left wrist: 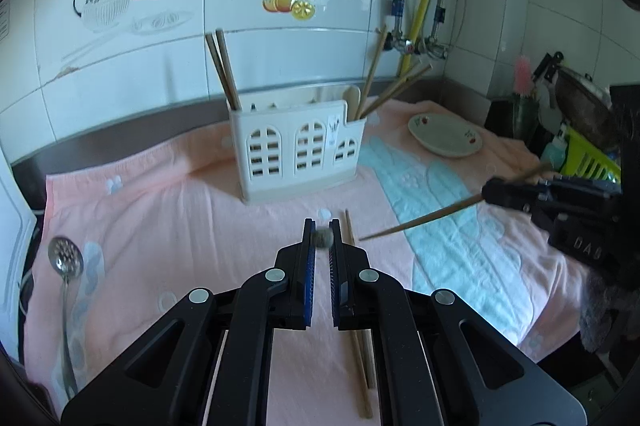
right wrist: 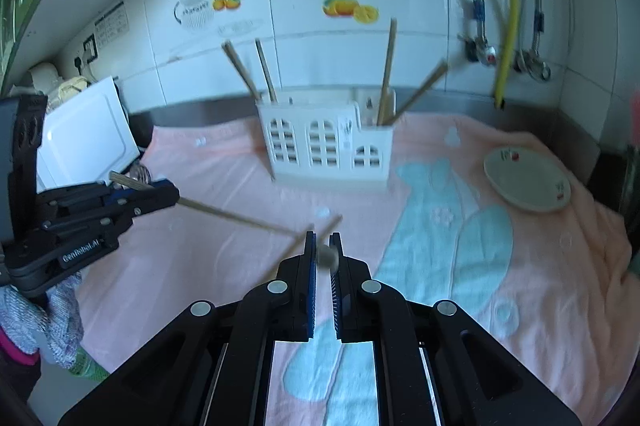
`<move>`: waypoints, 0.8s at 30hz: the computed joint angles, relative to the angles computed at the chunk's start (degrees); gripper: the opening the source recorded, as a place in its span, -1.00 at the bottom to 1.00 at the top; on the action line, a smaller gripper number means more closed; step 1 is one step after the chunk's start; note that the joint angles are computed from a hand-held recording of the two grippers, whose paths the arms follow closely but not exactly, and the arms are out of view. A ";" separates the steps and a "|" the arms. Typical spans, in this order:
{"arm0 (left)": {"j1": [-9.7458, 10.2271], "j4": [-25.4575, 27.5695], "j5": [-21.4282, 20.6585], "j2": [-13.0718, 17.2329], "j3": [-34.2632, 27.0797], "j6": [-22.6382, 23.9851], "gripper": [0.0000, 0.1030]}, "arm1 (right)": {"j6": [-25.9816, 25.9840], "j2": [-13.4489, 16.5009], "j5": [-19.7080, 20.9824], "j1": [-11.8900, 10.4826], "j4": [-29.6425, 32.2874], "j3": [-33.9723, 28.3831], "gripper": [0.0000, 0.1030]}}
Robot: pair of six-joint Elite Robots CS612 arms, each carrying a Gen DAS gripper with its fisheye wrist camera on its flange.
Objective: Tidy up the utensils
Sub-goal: 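Lift both held chopsticks and carry them above the white holder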
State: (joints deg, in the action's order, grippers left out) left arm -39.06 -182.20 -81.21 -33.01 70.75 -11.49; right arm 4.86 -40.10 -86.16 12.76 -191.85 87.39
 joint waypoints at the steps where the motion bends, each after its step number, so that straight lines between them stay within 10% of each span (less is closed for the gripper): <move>1: 0.18 0.99 -0.03 0.11 -0.89 -0.02 -0.89 | -0.65 -0.22 0.24 -0.12 0.69 -0.67 -0.88; 24: 1.76 4.52 1.09 2.56 -17.04 5.58 -0.90 | -6.57 1.22 -2.09 -2.14 19.78 -20.29 -0.88</move>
